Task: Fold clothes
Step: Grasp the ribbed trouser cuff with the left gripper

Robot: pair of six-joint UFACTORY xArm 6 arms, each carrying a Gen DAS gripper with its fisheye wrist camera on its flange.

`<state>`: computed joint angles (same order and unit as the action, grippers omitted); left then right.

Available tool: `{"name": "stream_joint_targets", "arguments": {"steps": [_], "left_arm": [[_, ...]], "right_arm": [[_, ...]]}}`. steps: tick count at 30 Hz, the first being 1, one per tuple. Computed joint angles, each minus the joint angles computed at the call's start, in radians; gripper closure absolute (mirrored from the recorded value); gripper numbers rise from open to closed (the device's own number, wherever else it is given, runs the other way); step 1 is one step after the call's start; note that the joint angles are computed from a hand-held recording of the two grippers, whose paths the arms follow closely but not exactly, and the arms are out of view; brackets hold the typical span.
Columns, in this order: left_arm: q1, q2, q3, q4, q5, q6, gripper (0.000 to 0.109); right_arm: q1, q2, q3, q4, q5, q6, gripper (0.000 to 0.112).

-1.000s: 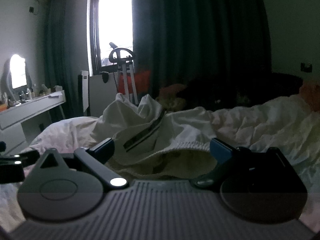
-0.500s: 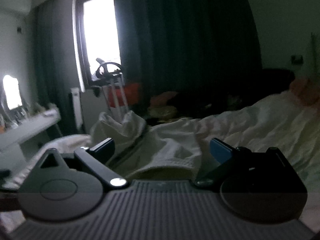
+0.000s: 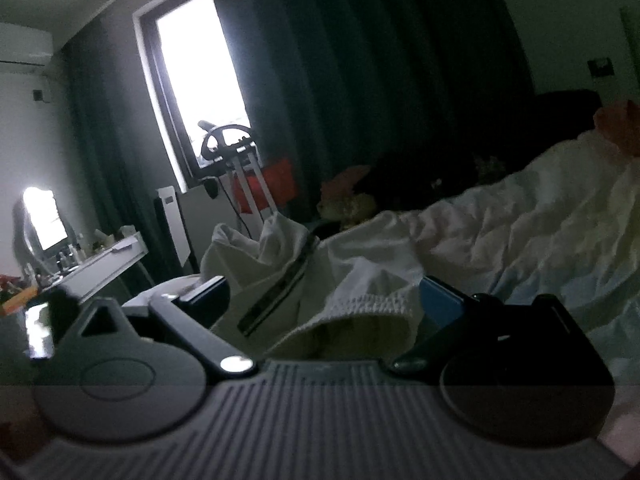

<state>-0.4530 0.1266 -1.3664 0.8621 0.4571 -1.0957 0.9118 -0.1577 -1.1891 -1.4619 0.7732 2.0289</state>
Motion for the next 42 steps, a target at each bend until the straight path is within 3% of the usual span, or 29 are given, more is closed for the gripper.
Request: {"name": "stream_joint_targets", "arguments": {"steps": [4, 7, 10, 13, 14, 15, 18, 23, 27, 37, 42], "left_arm": [[0.020, 0.149, -0.146, 0.047, -0.032, -0.090, 0.007], [0.029, 0.248, -0.256, 0.022, -0.051, -0.069, 0.012], [0.030, 0.346, -0.371, -0.087, -0.051, 0.041, 0.030], [0.025, 0.389, -0.425, -0.058, -0.041, 0.038, 0.044], [0.028, 0.375, -0.408, -0.061, -0.061, 0.035, 0.055], [0.030, 0.362, -0.392, -0.065, -0.081, 0.031, 0.060], [0.037, 0.322, -0.346, -0.077, -0.139, 0.024, 0.070], [0.049, 0.184, -0.203, -0.106, -0.235, 0.014, 0.079], [0.029, 0.046, -0.064, -0.347, -0.237, 0.257, 0.089], [0.039, -0.288, 0.262, -0.608, -0.311, 0.520, 0.093], [0.083, -0.393, 0.378, -0.655, -0.342, 0.564, 0.093]], "right_arm": [[-0.030, 0.022, -0.002, 0.011, -0.029, 0.017, 0.009], [-0.033, 0.042, -0.005, 0.016, 0.038, 0.051, 0.009], [-0.045, 0.067, -0.015, 0.026, 0.096, 0.085, 0.009], [-0.070, 0.083, -0.016, 0.027, 0.087, 0.119, 0.009], [-0.076, 0.088, -0.017, 0.026, 0.082, 0.121, 0.009], [-0.078, 0.096, -0.022, 0.029, 0.083, 0.112, 0.009], [-0.079, 0.117, -0.039, 0.042, 0.101, 0.083, 0.009], [-0.034, 0.131, -0.056, -0.015, 0.206, 0.099, 0.009], [-0.013, 0.139, -0.066, -0.024, 0.248, 0.072, 0.009], [0.048, 0.124, -0.066, 0.001, 0.284, 0.009, 0.009], [0.051, 0.030, 0.011, 0.074, 0.187, -0.010, 0.009]]}}
